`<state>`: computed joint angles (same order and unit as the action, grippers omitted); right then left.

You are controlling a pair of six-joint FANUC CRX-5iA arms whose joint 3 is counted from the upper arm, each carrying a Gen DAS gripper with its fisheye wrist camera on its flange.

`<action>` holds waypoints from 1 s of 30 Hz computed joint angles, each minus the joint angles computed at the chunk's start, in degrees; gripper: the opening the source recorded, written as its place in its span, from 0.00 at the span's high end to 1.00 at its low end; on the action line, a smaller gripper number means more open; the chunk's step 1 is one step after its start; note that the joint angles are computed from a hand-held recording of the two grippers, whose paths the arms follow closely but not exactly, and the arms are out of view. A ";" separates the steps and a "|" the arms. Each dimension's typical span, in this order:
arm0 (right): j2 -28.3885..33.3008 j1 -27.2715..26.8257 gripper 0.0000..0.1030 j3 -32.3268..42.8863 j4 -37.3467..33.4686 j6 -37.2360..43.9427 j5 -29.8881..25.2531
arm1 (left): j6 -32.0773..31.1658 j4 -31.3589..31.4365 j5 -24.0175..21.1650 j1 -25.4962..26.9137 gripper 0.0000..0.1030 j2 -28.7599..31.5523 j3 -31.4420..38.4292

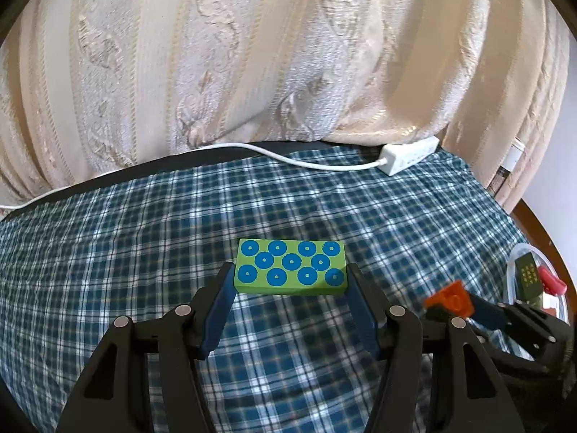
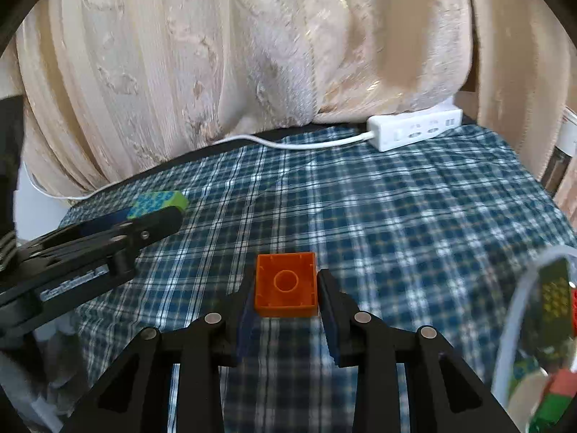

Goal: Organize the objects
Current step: 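Carry the orange brick into the bowl with the right tool while the left tool lifts the green brick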

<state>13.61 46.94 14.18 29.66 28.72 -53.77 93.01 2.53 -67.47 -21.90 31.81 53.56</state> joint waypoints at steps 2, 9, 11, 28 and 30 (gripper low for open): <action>-2.12 0.37 0.66 -2.72 1.87 -2.48 0.58 | -0.38 0.22 0.14 -0.29 0.41 -0.22 -0.22; -10.24 1.35 0.66 -12.75 9.10 -12.28 0.45 | -1.82 0.85 0.60 -1.33 0.41 -0.77 -0.99; -12.35 1.70 0.66 -15.20 11.32 -14.85 -0.53 | -2.33 1.20 0.71 -1.59 0.41 -0.92 -1.32; -24.78 0.01 0.66 -28.85 17.00 -28.62 -10.55 | -7.14 2.70 2.23 -5.21 0.41 -3.04 -4.66; -24.96 -0.74 0.66 -29.30 16.53 -28.32 -9.94 | -7.63 2.96 2.50 -5.69 0.41 -3.38 -5.11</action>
